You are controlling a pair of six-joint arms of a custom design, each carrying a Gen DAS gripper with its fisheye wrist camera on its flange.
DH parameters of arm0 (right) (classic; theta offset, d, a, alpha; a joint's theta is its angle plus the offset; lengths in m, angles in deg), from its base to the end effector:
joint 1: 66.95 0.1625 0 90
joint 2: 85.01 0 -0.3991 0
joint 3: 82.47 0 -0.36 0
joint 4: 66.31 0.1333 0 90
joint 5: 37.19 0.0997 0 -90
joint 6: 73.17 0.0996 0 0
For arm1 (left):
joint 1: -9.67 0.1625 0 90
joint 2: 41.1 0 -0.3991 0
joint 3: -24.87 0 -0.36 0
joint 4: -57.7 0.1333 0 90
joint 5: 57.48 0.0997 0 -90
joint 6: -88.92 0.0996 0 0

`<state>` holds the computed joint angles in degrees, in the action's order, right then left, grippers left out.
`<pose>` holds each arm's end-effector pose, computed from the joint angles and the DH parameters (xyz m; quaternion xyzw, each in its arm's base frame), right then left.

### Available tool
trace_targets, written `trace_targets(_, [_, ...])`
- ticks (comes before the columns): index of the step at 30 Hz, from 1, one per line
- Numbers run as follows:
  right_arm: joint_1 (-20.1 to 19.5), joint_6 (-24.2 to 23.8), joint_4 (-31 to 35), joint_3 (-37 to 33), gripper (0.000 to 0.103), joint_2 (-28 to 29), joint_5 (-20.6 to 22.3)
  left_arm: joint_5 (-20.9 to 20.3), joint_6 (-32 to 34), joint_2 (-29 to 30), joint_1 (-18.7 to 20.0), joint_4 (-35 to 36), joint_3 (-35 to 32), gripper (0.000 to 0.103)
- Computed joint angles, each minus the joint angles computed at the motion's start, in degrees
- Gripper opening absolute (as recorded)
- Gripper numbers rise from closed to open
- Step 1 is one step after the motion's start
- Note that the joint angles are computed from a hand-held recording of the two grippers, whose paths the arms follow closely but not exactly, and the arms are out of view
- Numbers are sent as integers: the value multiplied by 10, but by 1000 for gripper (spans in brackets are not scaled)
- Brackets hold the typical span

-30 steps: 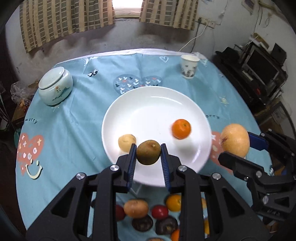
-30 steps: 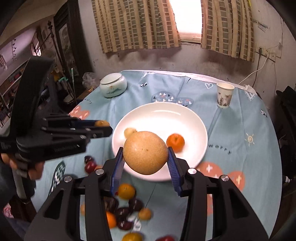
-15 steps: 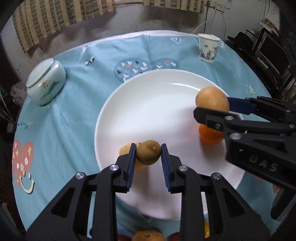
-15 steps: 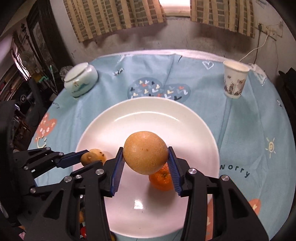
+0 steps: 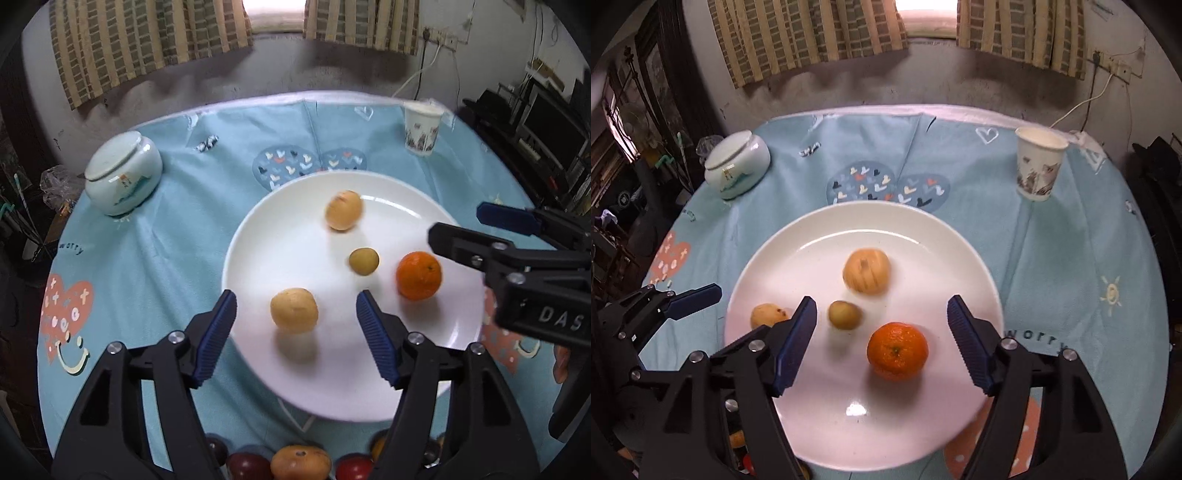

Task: Organize fruits
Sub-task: 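Carry both held fruits onto the white plate and open both grippers, then return both open grippers to the fruit pile, then grasp a red tomato with the right gripper while the left grasps a large brown fruit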

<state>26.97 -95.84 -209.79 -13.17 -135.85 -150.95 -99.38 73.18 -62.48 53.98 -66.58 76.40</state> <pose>0.1427 -0.7194 0.3405 0.1543 -0.9225 0.2585 0.2417 -0.4184 -0.6983 0.0680 0.2216 0.8854 -0.2363 0.3333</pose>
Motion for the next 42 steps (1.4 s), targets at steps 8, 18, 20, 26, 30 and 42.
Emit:
trace_targets(8, [11,-8,-189,203,74,-149,7,13,34,-110,-42,-184,199,86])
trace_targets(18, [-5,-79,-237,445,102,-324,5,-4,-39,-219,-85,-102,369,94])
trace_targets(20, [-22,-47,-200,489,102,-350,4,-28,-79,-243,-89,-61,406,94])
trace_targets(26, [-29,-42,-182,581,102,-373,-27,-106,-148,-281,-96,-14,490,94])
trace_targets(30, [-25,-47,-172,586,94,-359,-26,-111,-146,-269,-99,11,487,94])
trace_targets(42, [-26,-55,-70,522,31,-319,-7,-116,-147,-255,-82,-8,462,94])
